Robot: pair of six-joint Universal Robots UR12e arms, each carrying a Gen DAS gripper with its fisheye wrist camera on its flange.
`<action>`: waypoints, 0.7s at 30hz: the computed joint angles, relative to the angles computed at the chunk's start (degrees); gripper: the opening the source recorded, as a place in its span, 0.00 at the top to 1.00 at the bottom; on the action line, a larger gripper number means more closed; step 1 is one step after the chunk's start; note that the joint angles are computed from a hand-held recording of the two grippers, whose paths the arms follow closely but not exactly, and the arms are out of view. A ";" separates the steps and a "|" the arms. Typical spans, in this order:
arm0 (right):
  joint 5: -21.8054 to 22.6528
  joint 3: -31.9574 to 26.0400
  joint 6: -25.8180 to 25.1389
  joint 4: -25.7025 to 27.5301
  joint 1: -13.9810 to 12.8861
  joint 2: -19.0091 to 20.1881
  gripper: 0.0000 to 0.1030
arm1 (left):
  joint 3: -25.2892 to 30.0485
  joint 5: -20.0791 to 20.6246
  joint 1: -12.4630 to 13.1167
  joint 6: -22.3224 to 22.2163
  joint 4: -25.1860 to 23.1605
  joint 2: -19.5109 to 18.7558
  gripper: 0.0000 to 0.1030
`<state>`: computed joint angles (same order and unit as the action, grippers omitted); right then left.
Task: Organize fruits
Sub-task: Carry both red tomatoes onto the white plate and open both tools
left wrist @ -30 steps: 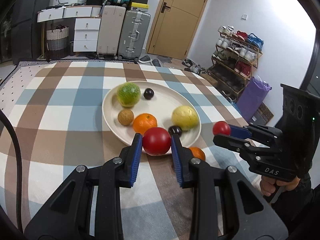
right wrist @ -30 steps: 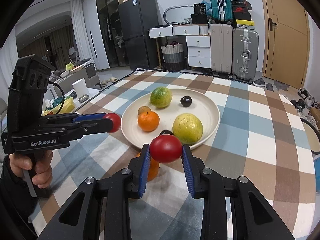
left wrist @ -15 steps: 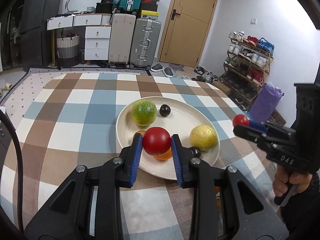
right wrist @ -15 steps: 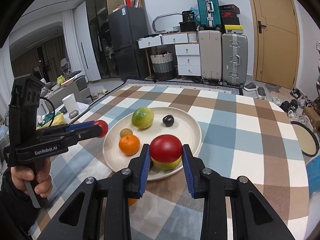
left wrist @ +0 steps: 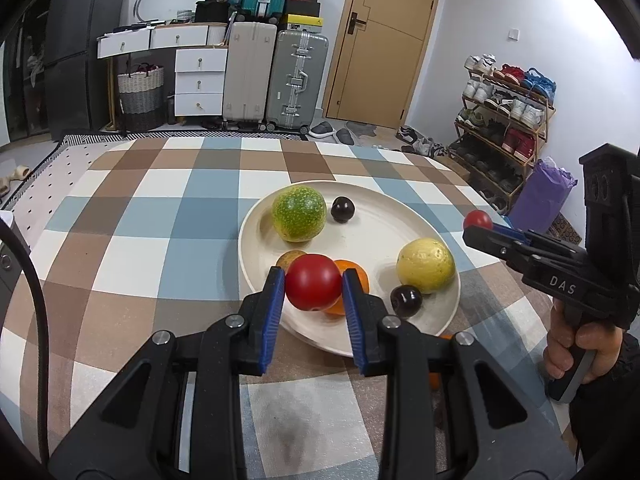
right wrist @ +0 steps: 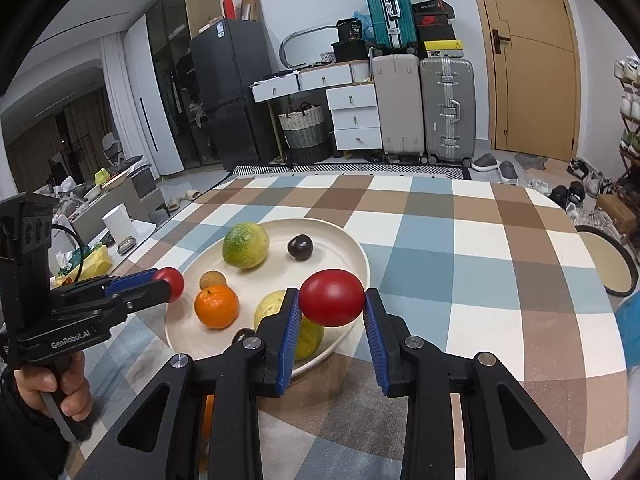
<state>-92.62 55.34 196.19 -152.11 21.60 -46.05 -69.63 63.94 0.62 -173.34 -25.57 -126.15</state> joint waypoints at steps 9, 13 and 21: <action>1.54 -1.84 2.07 2.50 -0.34 1.25 0.69 | -0.05 1.13 -0.19 0.30 0.42 -0.20 0.74; 2.63 -1.64 3.89 1.98 -0.67 1.29 0.69 | 0.03 1.21 -0.22 0.24 0.16 -0.28 0.74; 3.57 -2.35 5.21 1.76 -0.80 1.81 0.69 | 0.08 1.46 -0.25 -0.03 0.43 -0.43 0.74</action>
